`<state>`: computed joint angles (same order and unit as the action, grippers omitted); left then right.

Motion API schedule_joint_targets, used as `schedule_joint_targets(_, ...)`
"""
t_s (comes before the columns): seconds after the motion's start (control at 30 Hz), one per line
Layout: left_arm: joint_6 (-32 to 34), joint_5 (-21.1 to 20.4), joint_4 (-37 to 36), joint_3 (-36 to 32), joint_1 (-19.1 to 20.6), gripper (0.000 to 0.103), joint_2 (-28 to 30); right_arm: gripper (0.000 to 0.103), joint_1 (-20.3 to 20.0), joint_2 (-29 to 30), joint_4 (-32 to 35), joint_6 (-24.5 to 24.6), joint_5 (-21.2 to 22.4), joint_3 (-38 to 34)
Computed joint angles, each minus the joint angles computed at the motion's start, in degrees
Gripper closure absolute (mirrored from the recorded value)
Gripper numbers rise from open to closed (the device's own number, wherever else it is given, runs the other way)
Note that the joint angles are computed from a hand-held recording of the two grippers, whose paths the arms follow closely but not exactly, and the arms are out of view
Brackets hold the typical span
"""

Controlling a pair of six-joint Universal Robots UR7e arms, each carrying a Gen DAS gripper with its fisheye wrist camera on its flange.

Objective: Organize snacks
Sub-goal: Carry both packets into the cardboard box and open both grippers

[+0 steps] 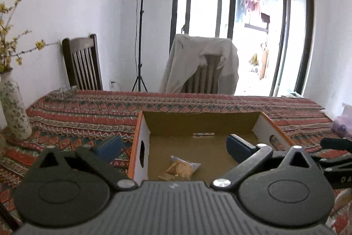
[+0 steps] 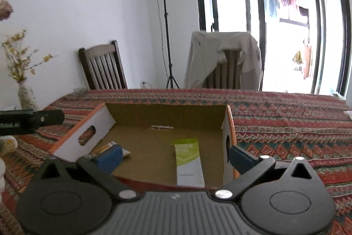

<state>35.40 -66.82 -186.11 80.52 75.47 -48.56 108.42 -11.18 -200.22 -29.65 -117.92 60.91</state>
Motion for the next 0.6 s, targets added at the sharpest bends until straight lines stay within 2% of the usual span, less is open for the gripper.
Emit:
schedule_joint_targets(0.4,1.43,-6.53,-9.11,15.59,0.32,0.0,-8.45,0.0,1.17,-6.13,-15.54,-1.51,2.46,18.1)
schedule_joint_targets(0.6,1.25,-8.25,-10.35,21.14,1.46,0.0,-11.58,0.0,1.08,-7.63,-19.67,-0.87,2.36,23.96)
